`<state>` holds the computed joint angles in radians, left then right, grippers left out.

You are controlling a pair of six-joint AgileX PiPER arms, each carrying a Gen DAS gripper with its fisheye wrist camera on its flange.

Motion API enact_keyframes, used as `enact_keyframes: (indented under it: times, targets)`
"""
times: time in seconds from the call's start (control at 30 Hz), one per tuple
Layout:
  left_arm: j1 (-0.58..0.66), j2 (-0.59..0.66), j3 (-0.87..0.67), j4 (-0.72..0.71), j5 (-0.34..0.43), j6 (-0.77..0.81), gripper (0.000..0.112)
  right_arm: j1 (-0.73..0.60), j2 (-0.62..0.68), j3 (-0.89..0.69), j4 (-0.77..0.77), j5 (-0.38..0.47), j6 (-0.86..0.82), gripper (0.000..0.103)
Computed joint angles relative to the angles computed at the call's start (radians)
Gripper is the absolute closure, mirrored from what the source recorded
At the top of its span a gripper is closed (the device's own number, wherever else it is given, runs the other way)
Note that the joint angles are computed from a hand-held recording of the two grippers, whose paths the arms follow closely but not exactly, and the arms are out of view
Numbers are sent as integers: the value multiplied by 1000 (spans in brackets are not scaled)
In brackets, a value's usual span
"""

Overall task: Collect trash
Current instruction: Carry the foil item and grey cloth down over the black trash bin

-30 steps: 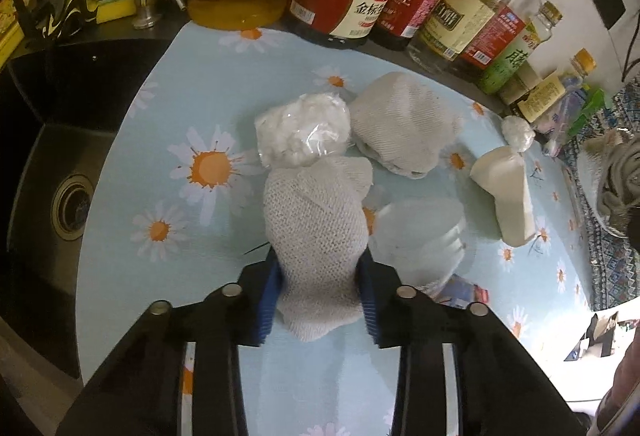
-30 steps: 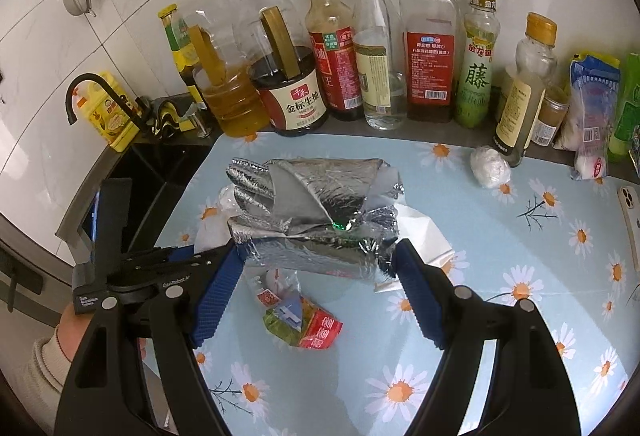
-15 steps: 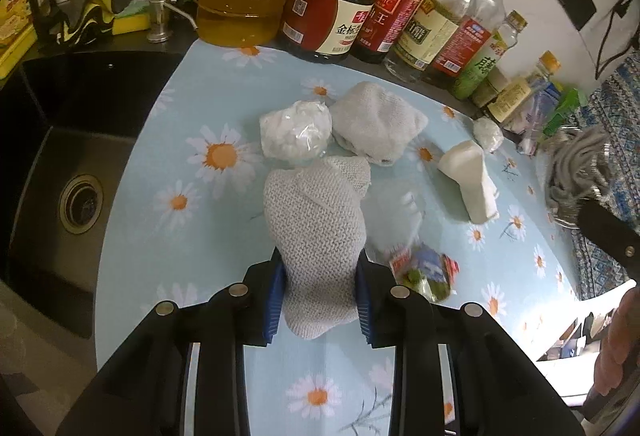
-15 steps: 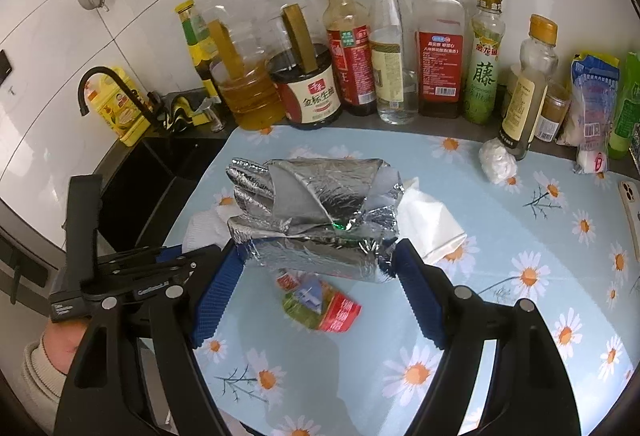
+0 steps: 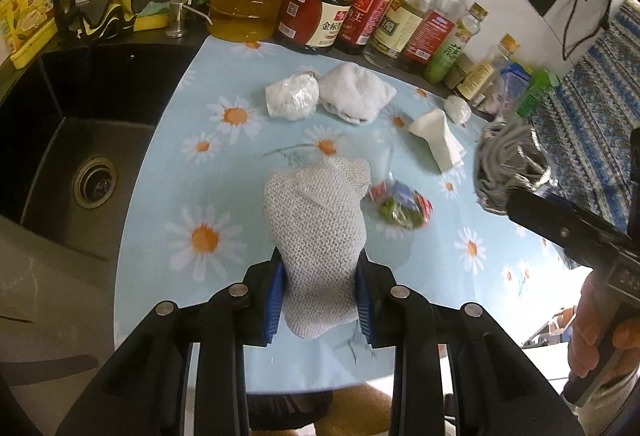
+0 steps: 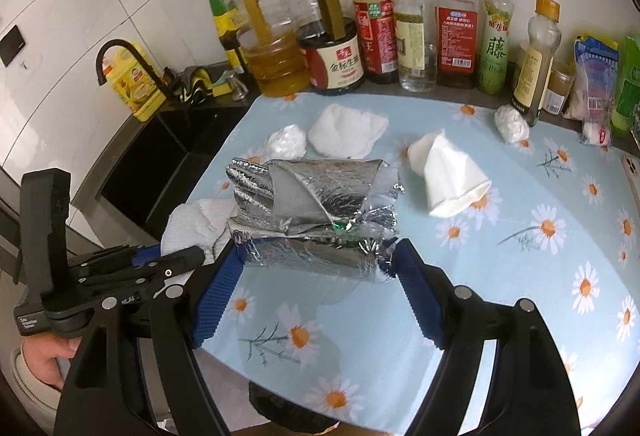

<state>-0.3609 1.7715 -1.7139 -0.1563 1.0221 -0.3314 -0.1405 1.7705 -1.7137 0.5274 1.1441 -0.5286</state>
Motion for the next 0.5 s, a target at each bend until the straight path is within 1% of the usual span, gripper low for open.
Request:
enact_keyframes:
  times: [0.23, 0.5]
  targets:
    - [-29, -143, 160, -3, -36, 13, 83, 21, -127, 183, -10, -60, -8, 26]
    - [-45, -293, 337, -25, -63, 41, 83, 47, -257, 390, -17, -95, 5, 26]
